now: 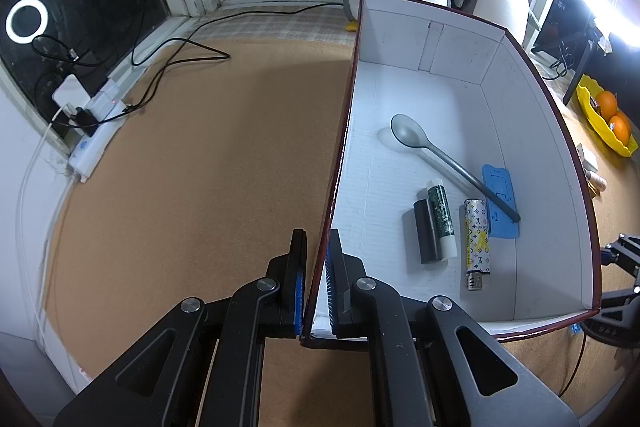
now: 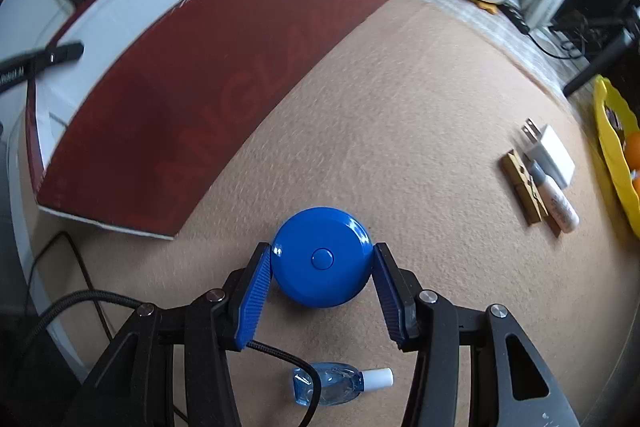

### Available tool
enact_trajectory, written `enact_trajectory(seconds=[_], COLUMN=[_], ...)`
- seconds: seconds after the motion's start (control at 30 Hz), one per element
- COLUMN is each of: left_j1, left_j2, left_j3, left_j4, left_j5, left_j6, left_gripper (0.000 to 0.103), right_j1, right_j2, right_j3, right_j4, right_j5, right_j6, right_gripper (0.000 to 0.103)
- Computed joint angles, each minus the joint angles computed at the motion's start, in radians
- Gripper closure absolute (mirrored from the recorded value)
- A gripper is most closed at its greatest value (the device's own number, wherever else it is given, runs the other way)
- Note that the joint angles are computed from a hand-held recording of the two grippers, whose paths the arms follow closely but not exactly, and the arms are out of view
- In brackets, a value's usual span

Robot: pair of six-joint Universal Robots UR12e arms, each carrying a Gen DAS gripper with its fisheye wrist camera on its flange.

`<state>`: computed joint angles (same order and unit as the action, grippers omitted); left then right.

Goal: Organize rigid objects
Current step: 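Carry the blue tape measure into the box and open the right tool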

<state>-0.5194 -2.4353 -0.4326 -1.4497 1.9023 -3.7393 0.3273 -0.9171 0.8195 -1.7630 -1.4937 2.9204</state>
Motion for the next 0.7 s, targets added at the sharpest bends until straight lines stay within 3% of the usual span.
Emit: enact_trajectory(seconds=[0.33,0.7], left_j1=[-0.001,0.004], left_j2=[-0.016,-0.028], left_j3=[0.024,0.041], left_j4=[-0.009,-0.008], left_j5=[-0.003,-0.014], left_j6=[0.006,0.031], left_gripper=[0.095,0.095], right_j1=[-0.013,-0.009], right_j2=[-0.051,-0.052], right_j3=[0.064,0.040], right_j4=[-0.140,-0.224], right_j5=[0.021,0.013], right_j6=[0.162,0.221], right_gripper=[0.057,0.057])
